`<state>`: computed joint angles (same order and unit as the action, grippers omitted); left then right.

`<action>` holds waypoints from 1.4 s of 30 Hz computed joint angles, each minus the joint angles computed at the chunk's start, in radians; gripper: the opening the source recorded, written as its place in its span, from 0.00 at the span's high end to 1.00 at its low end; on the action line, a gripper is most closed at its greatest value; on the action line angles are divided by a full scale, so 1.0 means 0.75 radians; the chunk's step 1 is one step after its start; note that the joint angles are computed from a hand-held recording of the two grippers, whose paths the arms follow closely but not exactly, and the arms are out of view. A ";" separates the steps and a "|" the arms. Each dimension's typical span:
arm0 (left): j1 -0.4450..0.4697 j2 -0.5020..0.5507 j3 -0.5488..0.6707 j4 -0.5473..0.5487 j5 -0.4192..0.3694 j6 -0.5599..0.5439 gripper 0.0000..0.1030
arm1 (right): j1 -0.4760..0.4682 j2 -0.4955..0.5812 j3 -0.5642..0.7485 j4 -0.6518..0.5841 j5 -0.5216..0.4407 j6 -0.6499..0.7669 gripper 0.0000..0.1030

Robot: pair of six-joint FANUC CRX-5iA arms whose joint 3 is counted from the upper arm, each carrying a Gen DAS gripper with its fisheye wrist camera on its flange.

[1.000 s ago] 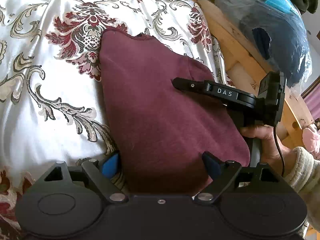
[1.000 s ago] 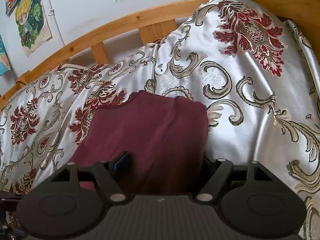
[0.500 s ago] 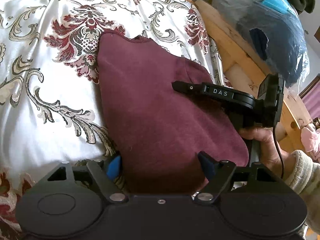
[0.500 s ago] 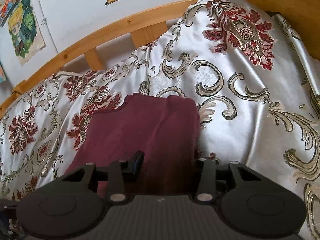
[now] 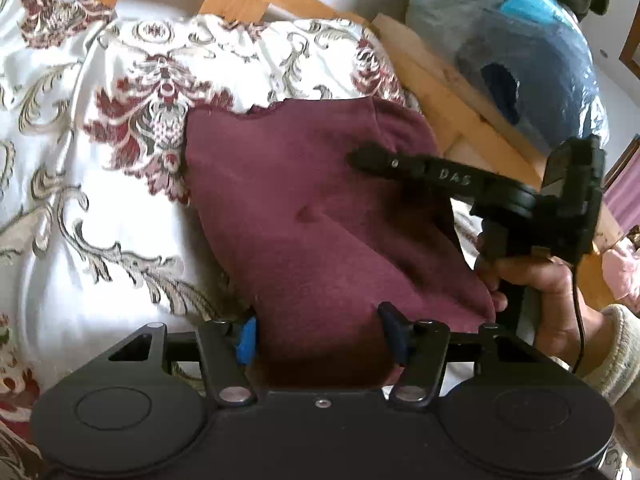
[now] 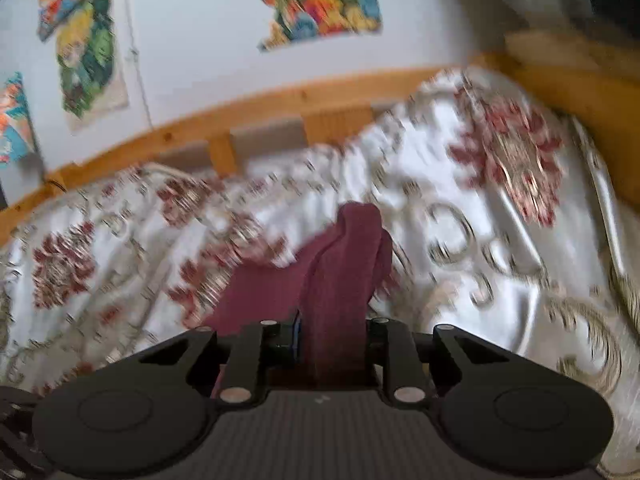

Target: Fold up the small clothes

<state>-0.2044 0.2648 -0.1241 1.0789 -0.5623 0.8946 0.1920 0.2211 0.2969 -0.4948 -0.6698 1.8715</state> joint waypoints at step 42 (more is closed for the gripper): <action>0.272 0.066 0.177 -0.511 0.237 0.475 0.38 | 0.229 0.397 0.488 0.106 0.026 0.008 0.16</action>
<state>-0.0005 0.3142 0.0088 0.6957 -0.3846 1.2505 0.3635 0.5190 0.6628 -0.4150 -0.6502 1.8775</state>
